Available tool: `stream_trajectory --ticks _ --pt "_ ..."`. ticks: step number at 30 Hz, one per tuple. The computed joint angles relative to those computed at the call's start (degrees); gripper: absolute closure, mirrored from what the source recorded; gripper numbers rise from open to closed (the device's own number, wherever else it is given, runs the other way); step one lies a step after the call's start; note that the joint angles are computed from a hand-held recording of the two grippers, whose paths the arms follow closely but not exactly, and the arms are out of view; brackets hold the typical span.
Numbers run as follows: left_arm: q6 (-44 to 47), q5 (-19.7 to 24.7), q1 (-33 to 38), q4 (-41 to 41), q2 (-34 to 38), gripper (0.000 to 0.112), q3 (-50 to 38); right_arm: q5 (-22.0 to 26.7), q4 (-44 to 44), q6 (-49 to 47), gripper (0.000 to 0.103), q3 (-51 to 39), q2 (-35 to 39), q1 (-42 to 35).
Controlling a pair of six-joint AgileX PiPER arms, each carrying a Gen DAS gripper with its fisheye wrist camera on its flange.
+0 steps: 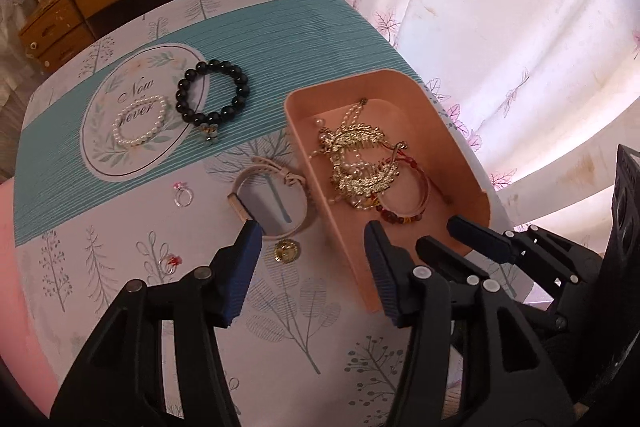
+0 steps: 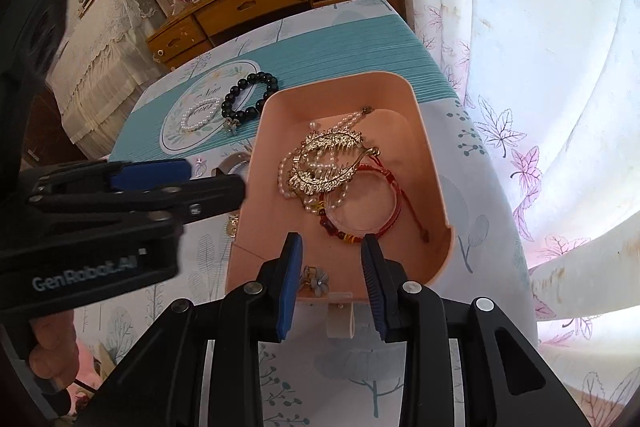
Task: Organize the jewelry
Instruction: 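Withdraw both tools from the tray toward the bracelets on the cloth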
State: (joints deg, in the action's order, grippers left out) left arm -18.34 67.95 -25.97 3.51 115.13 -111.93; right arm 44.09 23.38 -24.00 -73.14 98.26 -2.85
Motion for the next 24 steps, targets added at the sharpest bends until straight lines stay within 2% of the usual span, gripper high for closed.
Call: stream_trajectory --ticks 5,15,24 --pt "-0.7 -4.1 2.0 0.8 -7.2 0.062 11.1 0.2 -0.2 0.4 0.072 0.7 -1.3 0.6" --pt "-3.5 -9.1 4.4 3.5 -15.6 0.062 24.2 1.5 -1.8 2.0 0.072 1.0 -3.6 3.5" --pt "-4.7 -10.9 8.5 4.7 -18.4 0.062 27.8 4.3 -4.7 3.8 0.072 -2.9 -2.8 8.0"
